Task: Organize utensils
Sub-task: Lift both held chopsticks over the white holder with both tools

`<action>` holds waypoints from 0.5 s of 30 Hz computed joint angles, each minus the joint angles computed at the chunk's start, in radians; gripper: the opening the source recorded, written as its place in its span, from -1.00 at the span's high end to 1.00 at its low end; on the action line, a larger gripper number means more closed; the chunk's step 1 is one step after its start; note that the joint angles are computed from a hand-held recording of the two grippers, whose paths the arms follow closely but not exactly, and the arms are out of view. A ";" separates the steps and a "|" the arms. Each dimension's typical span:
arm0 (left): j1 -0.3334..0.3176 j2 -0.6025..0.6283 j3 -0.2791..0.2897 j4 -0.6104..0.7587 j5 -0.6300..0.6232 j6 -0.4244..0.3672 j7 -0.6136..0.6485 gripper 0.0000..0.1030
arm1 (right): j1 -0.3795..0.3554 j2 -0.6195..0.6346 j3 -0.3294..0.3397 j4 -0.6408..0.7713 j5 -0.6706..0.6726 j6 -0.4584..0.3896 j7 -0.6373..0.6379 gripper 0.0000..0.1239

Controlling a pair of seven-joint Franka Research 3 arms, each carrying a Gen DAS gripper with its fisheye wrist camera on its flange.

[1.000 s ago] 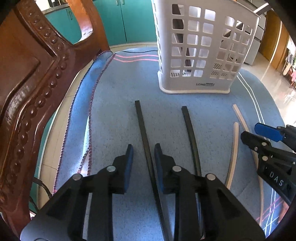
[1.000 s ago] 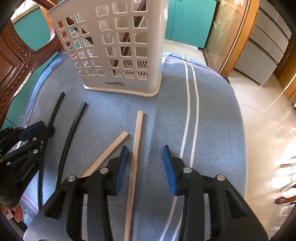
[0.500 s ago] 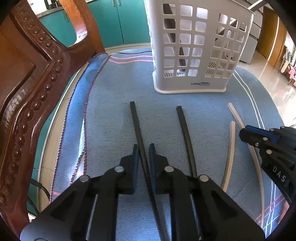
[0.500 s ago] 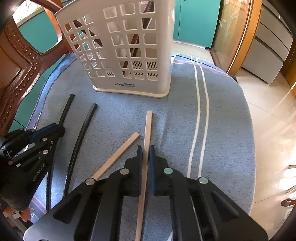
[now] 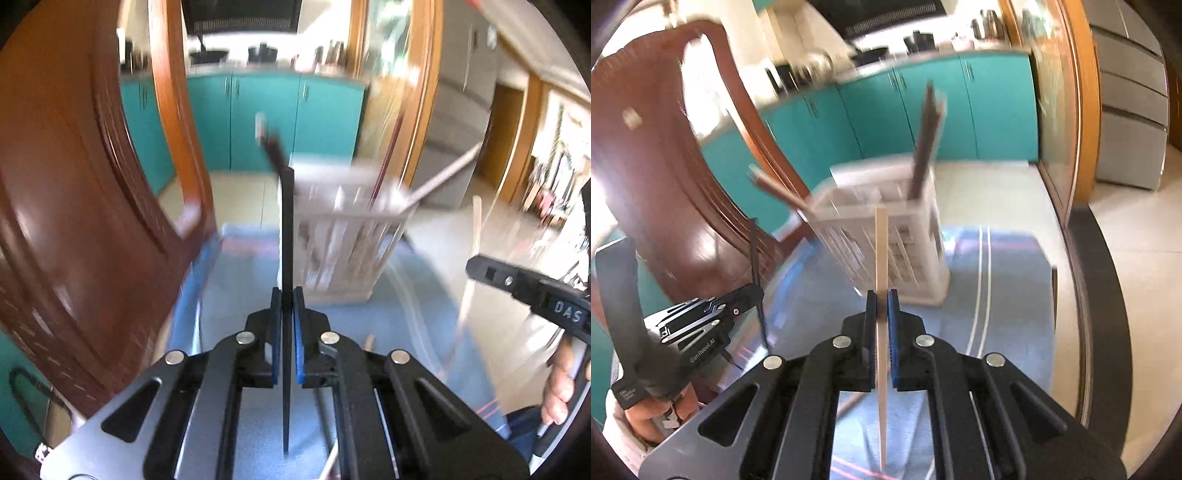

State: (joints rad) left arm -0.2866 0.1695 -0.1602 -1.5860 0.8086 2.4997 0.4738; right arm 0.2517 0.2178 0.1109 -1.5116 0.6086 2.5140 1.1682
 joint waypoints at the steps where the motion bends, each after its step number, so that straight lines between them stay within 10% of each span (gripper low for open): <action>1: -0.002 -0.014 0.004 0.001 0.022 0.012 -0.018 0.87 | -0.011 -0.015 0.007 0.002 0.038 0.003 -0.023 0.90; 9: 0.008 0.010 0.038 0.197 0.190 0.117 -0.146 0.87 | -0.009 0.035 0.014 0.227 0.119 0.104 -0.069 0.90; 15: -0.024 0.162 0.117 0.427 0.328 0.090 -0.276 0.87 | 0.085 0.162 -0.054 0.366 -0.127 0.349 0.162 0.90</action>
